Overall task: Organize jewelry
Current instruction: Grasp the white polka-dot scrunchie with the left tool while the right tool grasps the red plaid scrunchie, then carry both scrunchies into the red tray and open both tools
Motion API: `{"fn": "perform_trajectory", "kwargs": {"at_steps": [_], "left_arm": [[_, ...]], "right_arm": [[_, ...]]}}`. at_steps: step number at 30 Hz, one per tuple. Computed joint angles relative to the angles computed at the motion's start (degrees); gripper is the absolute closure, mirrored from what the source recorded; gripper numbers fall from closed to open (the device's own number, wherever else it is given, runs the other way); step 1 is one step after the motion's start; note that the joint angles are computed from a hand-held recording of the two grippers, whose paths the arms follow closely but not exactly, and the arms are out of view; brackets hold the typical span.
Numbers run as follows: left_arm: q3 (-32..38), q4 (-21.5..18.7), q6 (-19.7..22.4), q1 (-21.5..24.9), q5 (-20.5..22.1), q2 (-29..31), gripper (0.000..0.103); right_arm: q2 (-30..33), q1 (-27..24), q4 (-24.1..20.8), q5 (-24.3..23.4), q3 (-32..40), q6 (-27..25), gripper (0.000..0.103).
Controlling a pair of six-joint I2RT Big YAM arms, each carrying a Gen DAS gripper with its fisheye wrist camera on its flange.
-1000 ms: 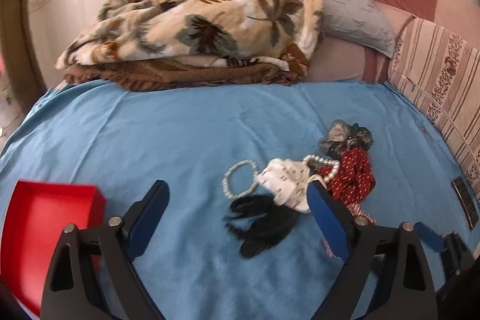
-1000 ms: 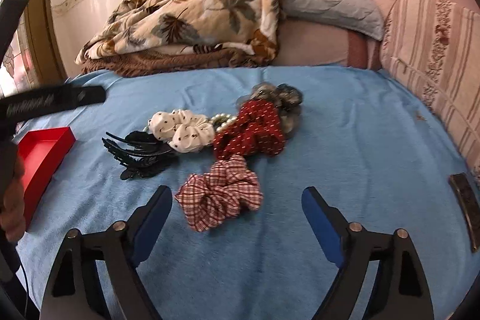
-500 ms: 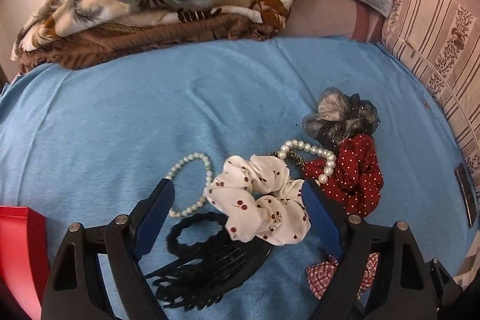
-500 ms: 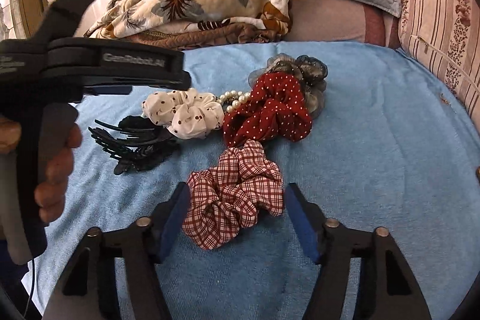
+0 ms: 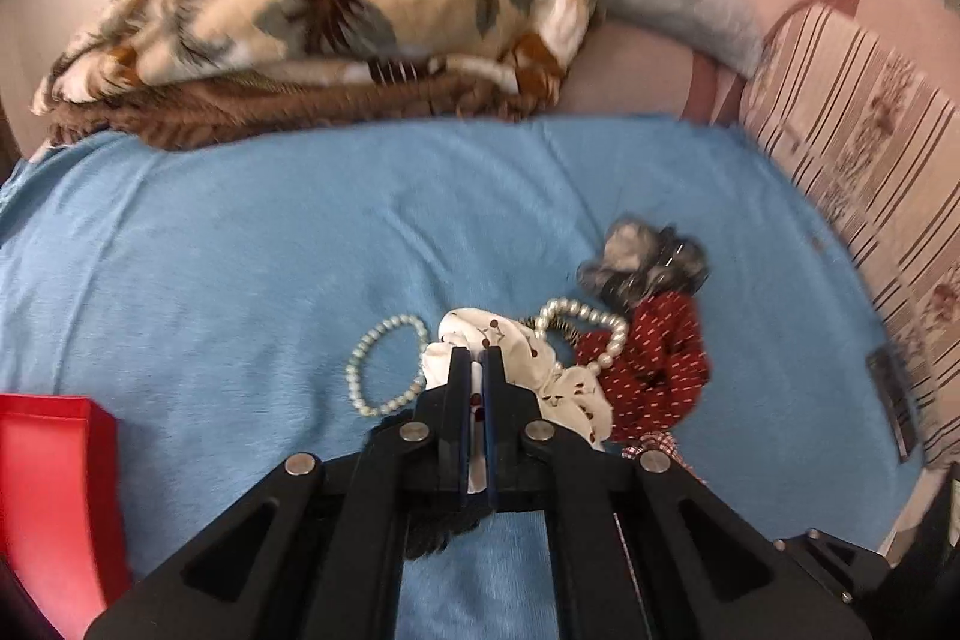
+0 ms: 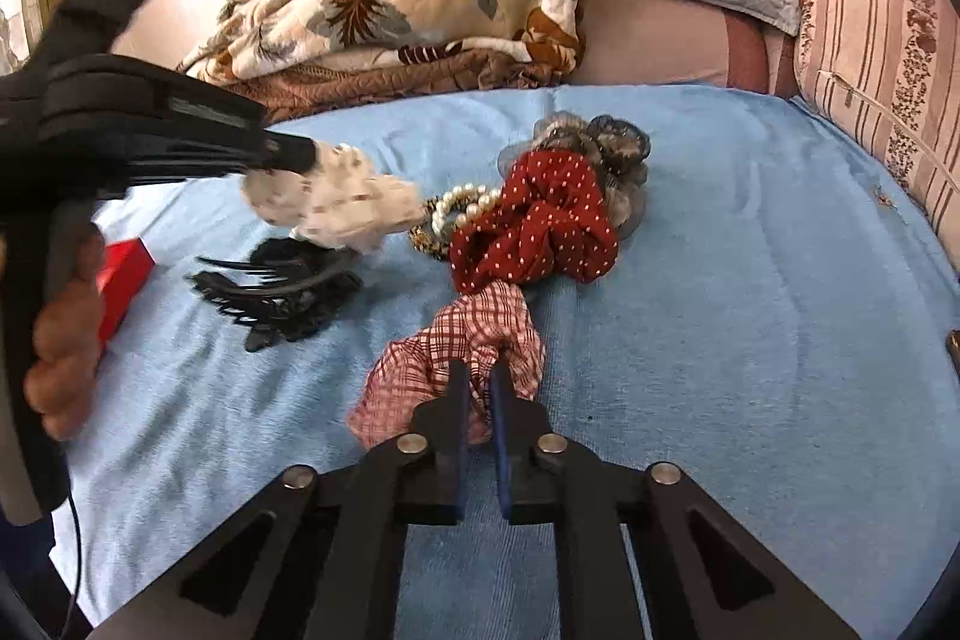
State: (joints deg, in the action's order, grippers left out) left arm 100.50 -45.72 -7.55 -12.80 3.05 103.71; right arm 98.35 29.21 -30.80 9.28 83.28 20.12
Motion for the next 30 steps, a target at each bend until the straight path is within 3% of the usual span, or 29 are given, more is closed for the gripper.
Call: {"fn": "perform_trajectory", "kwargs": {"at_steps": [9, 12, 13, 14, 15, 16, 18, 21, 24, 26, 30], "left_arm": [[-11.05, 5.25, -1.77, 6.79, 0.54, -12.45, 0.1], [-13.85, 5.6, -2.19, 9.74, -0.59, -14.99, 0.1], [-14.82, 5.95, -2.21, 10.6, -0.72, -15.69, 0.1], [-15.95, 6.49, -2.03, 11.51, -0.8, -16.52, 0.1], [-16.98, 6.96, -1.74, 12.13, -0.89, -17.24, 0.1], [-17.77, 7.33, -1.64, 12.64, -0.92, -17.75, 0.1], [-19.02, 7.85, -1.59, 13.31, -0.25, -18.48, 0.1], [-20.67, 8.46, -1.83, 13.58, 1.37, -19.24, 0.1], [-21.73, 9.02, -2.46, 12.97, 3.2, -19.45, 0.1], [-22.58, 9.17, -2.4, 12.21, 5.94, -19.06, 0.099], [-23.35, 8.91, -1.99, 9.44, 4.52, -16.73, 0.098]], "right_arm": [[-2.71, 2.35, -0.55, 1.2, 0.65, -0.95, 0.102], [-3.01, 3.31, 0.26, 4.35, 0.7, -2.55, 0.101], [-2.9, 3.51, 0.51, 5.77, 0.63, -3.08, 0.093], [-2.15, 3.66, -0.43, 7.81, 1.24, -3.29, 0.078], [-1.63, 3.56, -0.88, 7.97, 1.58, -3.01, 0.028], [-1.5, 3.27, 0.72, 7.16, 0.86, -2.45, 0.003], [-0.59, 3.0, 1.0, 7.14, 1.11, -1.53, 0.004], [2.82, 2.49, -3.76, 6.14, 4.95, -1.74, 0.016], [5.36, 2.02, -5.89, 6.81, 6.89, -1.32, 0.02], [5.38, 1.55, -5.68, 6.32, 6.43, -0.17, 0.02], [4.62, 1.1, -4.47, 5.19, 4.81, 1.17, 0.021]]}}
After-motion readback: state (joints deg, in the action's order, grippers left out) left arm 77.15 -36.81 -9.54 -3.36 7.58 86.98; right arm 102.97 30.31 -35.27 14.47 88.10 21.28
